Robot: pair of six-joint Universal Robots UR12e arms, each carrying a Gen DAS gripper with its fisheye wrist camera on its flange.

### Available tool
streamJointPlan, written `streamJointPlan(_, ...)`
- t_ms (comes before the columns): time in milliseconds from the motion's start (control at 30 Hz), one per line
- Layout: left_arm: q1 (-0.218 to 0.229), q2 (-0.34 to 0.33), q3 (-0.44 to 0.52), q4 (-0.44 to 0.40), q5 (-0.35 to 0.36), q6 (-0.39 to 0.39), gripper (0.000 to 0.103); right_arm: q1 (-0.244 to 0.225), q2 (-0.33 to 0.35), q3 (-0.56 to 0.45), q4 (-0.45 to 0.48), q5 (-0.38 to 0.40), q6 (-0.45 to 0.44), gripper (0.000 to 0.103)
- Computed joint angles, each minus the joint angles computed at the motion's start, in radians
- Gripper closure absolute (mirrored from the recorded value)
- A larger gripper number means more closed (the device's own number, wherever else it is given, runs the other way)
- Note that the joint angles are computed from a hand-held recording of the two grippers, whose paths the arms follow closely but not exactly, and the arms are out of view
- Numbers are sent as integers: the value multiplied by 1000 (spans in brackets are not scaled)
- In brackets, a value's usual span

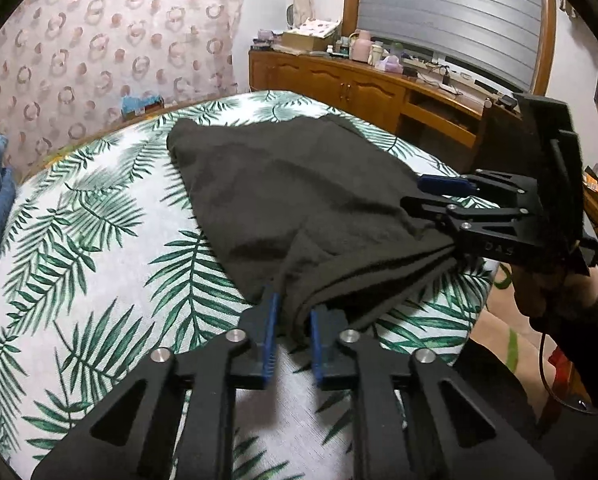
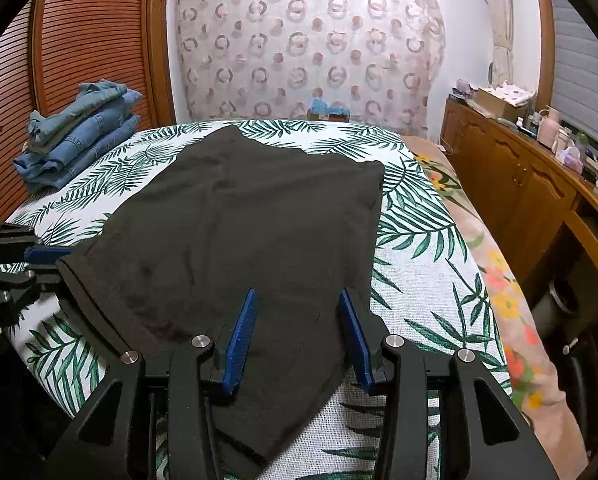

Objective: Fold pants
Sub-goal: 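Close the left gripper on the black garment's folded end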

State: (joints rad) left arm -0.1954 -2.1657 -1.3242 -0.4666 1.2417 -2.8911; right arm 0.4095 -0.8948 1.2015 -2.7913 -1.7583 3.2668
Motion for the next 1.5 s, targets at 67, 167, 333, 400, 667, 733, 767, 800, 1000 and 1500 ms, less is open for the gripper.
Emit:
streamJointPlan(67, -2, 13, -20, 28, -2, 16, 90, -1, 0, -2, 5, 3, 3, 58)
streamJointPlan(167, -1, 21, -30, 34, -5, 26, 90, -1, 1, -8, 18, 4, 2, 58)
streamJointPlan(333, 0, 11, -16, -4, 2, 20, 90, -13, -18, -7, 65, 51, 35, 58)
streamJointPlan(400, -1, 8, -12, -11, 3, 20, 90, -12, -34, 11, 59, 35, 49, 58)
streamJointPlan(667, -2, 7, -18, -6, 6, 17, 90, -18, -98, 107, 36, 54, 103, 58)
streamJointPlan(733, -2, 7, -19, -3, 6, 17, 90, -20, -104, 117, 27, 75, 113, 58)
streamJointPlan(767, -2, 7, -18, -5, 7, 18, 90, -20, -106, 119, 26, 87, 115, 58)
streamJointPlan(800, -2, 7, -18, -4, 8, 19, 90, -21, -108, 122, 25, 95, 116, 58)
streamJointPlan(1000, -2, 8, -21, -2, 7, 19, 90, -11, -96, 105, 46, 83, 122, 58)
streamJointPlan(1500, -2, 9, -26, 11, 11, 13, 90, -11, -90, 101, 60, 117, 152, 73)
